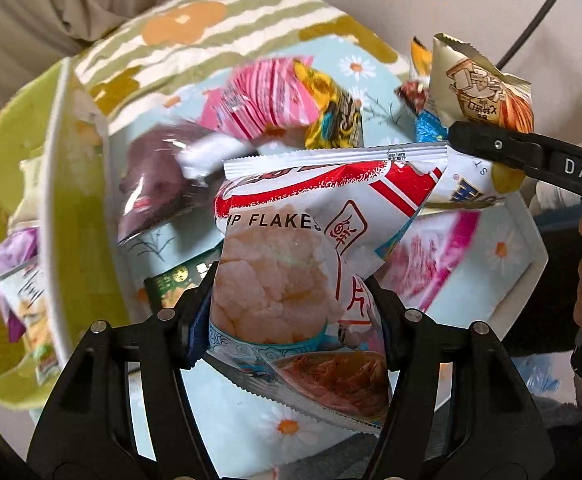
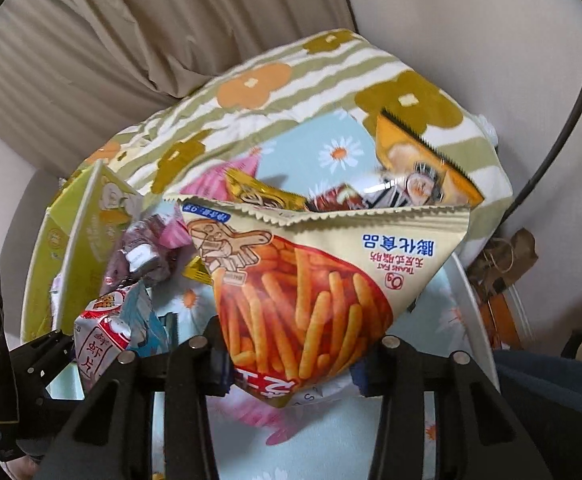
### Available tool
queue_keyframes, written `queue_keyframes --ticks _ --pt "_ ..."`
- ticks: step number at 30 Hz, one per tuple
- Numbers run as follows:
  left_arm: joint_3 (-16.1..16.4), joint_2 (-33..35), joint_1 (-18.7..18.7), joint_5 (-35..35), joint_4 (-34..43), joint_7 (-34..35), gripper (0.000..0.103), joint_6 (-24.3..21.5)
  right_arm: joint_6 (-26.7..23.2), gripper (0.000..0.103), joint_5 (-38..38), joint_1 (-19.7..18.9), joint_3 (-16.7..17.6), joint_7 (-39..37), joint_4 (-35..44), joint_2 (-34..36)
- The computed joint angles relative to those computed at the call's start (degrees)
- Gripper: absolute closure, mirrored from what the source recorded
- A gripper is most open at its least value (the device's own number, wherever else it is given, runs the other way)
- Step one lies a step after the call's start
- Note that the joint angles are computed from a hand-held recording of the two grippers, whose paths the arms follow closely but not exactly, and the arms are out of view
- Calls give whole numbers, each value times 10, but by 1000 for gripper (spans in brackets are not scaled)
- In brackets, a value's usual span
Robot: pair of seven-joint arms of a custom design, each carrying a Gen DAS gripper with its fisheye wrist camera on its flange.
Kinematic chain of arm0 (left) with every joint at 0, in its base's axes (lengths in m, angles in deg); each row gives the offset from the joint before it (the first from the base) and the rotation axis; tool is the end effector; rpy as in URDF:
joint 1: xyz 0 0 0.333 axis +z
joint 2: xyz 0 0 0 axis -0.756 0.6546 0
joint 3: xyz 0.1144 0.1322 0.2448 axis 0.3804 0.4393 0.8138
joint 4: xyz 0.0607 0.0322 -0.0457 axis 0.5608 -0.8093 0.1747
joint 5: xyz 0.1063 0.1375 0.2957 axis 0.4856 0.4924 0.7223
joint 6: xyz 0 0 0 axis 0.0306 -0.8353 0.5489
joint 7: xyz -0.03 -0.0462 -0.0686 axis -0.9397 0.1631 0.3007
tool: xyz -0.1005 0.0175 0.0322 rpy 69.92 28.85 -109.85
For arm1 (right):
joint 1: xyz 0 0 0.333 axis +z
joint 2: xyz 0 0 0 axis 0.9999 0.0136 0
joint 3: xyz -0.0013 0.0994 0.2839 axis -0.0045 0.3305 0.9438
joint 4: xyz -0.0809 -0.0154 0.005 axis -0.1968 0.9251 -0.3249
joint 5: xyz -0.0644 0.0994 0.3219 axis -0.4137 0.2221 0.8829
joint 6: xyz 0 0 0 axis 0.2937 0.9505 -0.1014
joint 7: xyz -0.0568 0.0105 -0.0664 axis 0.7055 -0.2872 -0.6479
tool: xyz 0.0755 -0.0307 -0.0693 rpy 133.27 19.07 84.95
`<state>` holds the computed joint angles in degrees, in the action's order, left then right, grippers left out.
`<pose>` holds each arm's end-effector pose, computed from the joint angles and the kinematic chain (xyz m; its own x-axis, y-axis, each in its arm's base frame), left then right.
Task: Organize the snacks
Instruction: 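Grasp the orange stick-snack bag with the right tool while the left tool holds the flakes bag, then release the flakes bag into the box with the left tool while the right tool carries its bag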
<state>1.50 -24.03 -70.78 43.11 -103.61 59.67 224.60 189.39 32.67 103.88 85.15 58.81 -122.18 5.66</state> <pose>0.4657 -0.3496 0.4295 -0.5696 -0.8218 0.0148 -0.7724 0.5291 -0.3513 0.4137 0.1537 0.4374 -0.2625 -0.8935 -0.3644 -0.8052 0.4109 -0.4276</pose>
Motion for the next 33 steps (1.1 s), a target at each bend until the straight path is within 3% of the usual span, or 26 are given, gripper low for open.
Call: queue_keyframes --ticks 5,10,18,25,33 --pt "3 -52 -6 20 -40 -56 43 29 -16 63 -7 7 -5 -36 6 -39" --pt "6 -101 0 60 -63 -135 43 36 -32 63 19 39 -25 -117 35 -57" --pt "19 -179 53 87 -98 -195 43 47 -33 63 66 73 -18 -210 132 -7" --pt "49 -182 109 81 -89 -154 43 56 -30 63 55 81 16 -214 266 103" --pt "82 -115 162 33 -18 -44 43 55 -88 63 -3 113 20 -168 482 270"
